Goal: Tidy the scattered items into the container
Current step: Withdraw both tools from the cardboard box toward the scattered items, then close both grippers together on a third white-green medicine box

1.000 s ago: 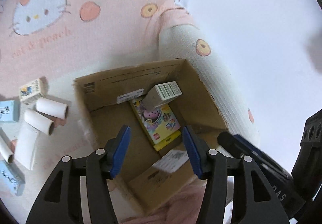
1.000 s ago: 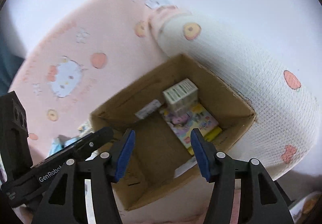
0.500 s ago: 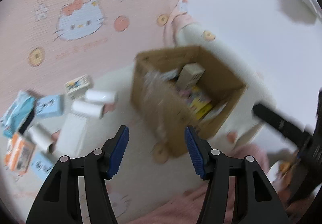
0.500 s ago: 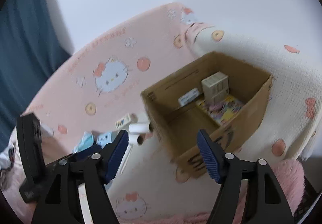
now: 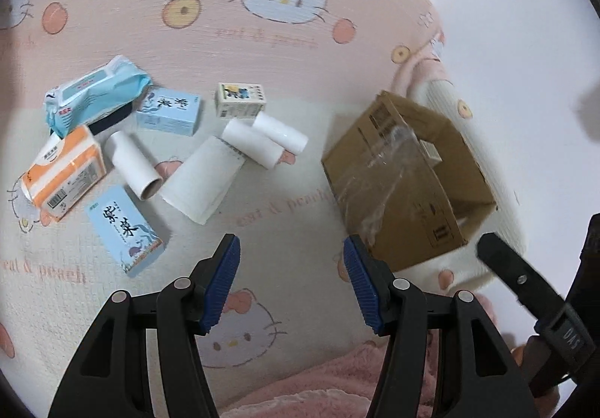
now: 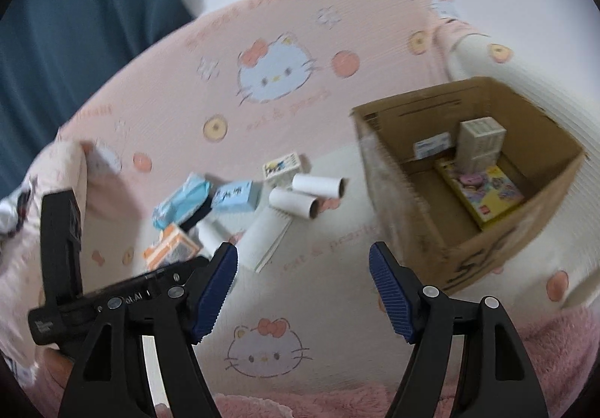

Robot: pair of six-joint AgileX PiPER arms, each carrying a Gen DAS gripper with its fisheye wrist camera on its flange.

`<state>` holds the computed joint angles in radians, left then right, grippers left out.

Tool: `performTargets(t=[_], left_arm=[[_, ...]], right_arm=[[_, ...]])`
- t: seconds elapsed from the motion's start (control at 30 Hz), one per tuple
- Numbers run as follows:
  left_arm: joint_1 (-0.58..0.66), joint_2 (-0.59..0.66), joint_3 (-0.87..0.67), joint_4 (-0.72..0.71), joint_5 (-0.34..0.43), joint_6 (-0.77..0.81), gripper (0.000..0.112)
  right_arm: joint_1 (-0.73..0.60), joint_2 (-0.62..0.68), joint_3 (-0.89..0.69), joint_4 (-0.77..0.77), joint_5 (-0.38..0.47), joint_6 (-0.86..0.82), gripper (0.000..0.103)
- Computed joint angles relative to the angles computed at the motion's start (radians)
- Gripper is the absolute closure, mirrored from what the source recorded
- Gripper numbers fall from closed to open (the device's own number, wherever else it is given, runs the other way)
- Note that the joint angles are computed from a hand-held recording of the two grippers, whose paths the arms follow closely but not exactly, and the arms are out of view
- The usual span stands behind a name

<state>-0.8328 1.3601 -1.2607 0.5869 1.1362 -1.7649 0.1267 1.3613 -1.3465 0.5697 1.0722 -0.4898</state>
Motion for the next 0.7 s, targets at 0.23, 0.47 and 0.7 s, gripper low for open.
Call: performTargets(t=[0.23,0.47,0.7], left_arm=[[0.102,-0.062,0.149,-0.052,-0.142,-0.002,0.051],[0.309,-0.073,0.278,-0.173,-0.321,0.151,0.051],[0.578,-0.001,0.285,-0.389,-0.486,0.528,0.051]], right_arm=[[0.154,0.121,-0.044,-0.106,-0.026,0.099,0.032],[0.248,0.304,-0.153,-0.173,-0.031,0.161,0.032],[0.273,0.599,-0.483,-0.153,0.002,0.248,0.032]])
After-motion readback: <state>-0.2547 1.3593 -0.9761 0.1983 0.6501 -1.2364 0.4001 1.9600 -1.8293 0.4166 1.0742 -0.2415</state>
